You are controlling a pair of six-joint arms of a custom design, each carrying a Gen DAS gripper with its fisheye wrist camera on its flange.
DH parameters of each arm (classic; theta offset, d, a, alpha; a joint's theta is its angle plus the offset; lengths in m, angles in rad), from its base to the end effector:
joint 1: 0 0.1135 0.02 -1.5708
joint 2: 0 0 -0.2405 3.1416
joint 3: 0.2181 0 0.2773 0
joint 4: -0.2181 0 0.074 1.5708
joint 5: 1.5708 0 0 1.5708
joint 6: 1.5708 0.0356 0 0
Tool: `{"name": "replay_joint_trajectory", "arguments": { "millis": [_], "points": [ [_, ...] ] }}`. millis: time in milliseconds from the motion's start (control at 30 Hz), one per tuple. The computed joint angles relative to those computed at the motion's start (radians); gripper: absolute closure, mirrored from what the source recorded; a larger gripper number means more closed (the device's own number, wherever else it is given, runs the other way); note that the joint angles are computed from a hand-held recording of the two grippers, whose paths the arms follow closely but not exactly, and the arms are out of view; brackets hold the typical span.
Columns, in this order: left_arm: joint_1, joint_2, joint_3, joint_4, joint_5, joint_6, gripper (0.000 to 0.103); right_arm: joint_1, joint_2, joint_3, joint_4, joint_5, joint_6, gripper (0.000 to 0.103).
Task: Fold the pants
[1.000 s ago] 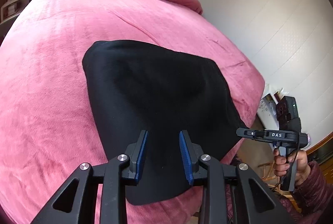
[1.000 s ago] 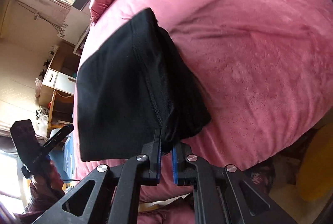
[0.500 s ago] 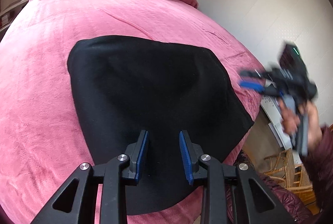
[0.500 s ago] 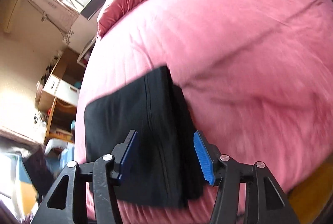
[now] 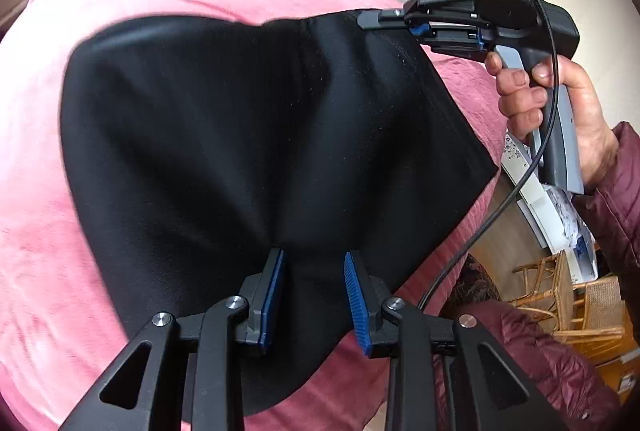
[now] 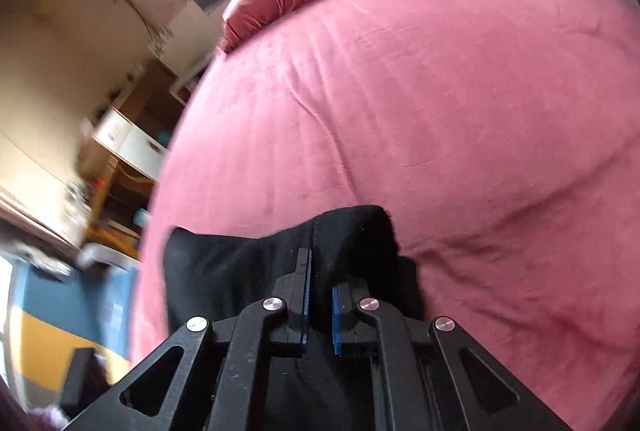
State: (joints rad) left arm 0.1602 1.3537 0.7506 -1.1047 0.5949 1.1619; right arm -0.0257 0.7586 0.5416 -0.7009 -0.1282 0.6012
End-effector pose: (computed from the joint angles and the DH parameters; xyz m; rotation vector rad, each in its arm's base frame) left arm 0.2115 0.0140 0.1417 1.2812 2.4620 -0.7883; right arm 0.1892 -0.0003 0.1924 0.7256 2.4161 0.3976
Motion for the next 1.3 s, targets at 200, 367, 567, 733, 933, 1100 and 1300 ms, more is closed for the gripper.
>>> {"name": "replay_joint_trajectory", "arguments": {
  "millis": [200, 367, 567, 733, 933, 1100, 1300],
  "points": [
    [-0.034, -0.050, -0.024, 0.020, -0.003, -0.006, 0.072, -0.024, 0.082, -0.050, 0.048, 0.038, 0.014, 0.082],
    [0.075, 0.073, 0.172, -0.149, 0.102, 0.090, 0.072, 0.071, -0.044, -0.025, -0.098, 0.185, 0.080, 0.058],
    [0.063, 0.160, 0.326, -0.078, 0.171, -0.061, 0.072, 0.328, -0.179, 0.046, -0.245, 0.353, 0.183, 0.058],
    [-0.021, 0.253, 0.385, 0.108, 0.111, -0.325, 0.072, 0.537, -0.078, 0.038, -0.225, 0.424, 0.281, 0.058],
    [-0.056, 0.371, 0.429, 0.197, 0.036, -0.504, 0.073, 0.607, 0.011, -0.033, -0.267, 0.472, 0.387, 0.060],
    [-0.082, 0.368, 0.341, 0.322, -0.008, -0.553, 0.080, 0.657, -0.053, -0.151, -0.229, 0.517, 0.457, 0.059],
    [-0.048, 0.286, 0.310, 0.304, -0.002, -0.487, 0.079, 0.597, -0.110, -0.196, -0.204, 0.492, 0.428, 0.050]
  ]
}}
